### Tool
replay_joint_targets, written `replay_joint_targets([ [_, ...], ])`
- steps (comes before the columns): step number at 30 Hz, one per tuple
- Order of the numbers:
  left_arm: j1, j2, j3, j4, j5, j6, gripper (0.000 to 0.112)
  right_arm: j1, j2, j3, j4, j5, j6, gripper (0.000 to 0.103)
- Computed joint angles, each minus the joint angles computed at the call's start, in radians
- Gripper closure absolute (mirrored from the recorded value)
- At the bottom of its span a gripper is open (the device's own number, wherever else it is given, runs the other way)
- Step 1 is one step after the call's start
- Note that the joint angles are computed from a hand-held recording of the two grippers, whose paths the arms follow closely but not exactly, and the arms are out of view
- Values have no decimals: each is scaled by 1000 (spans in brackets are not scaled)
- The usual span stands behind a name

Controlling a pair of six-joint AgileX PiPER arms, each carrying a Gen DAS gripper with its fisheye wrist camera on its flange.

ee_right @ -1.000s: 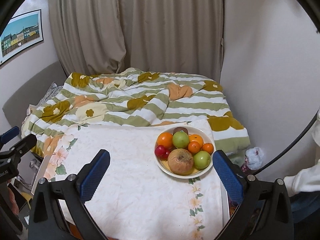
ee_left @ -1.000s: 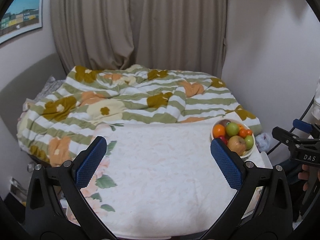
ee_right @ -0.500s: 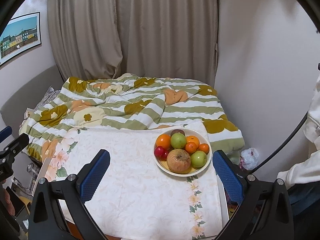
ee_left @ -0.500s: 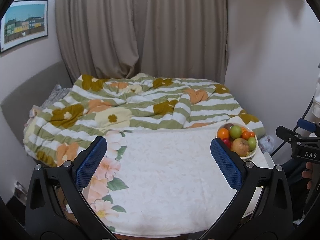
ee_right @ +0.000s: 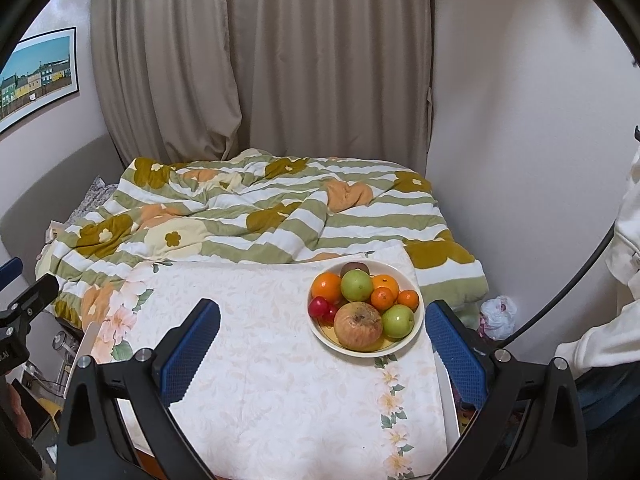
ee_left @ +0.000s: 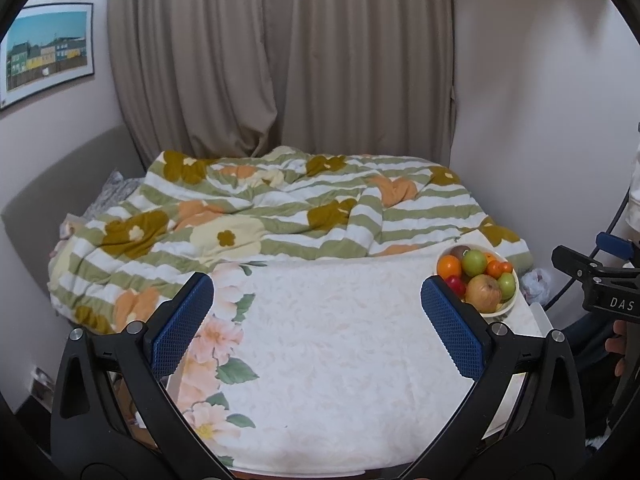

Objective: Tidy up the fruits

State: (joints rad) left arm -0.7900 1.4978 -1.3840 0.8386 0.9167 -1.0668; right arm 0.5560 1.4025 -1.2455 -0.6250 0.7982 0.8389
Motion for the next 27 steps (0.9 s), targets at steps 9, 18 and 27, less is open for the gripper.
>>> replay_joint_targets([
  [9,40,-10,15,-36,-45,30,9,-2,1,-2,5,-1,-5,1],
  [18,62,1,6,-48,-50,36,9,-5,2,-3,7,-3,-9,1],
  [27,58,16,-1,-30,-42,24,9,-6,3,-5,9,-4,-11,1],
])
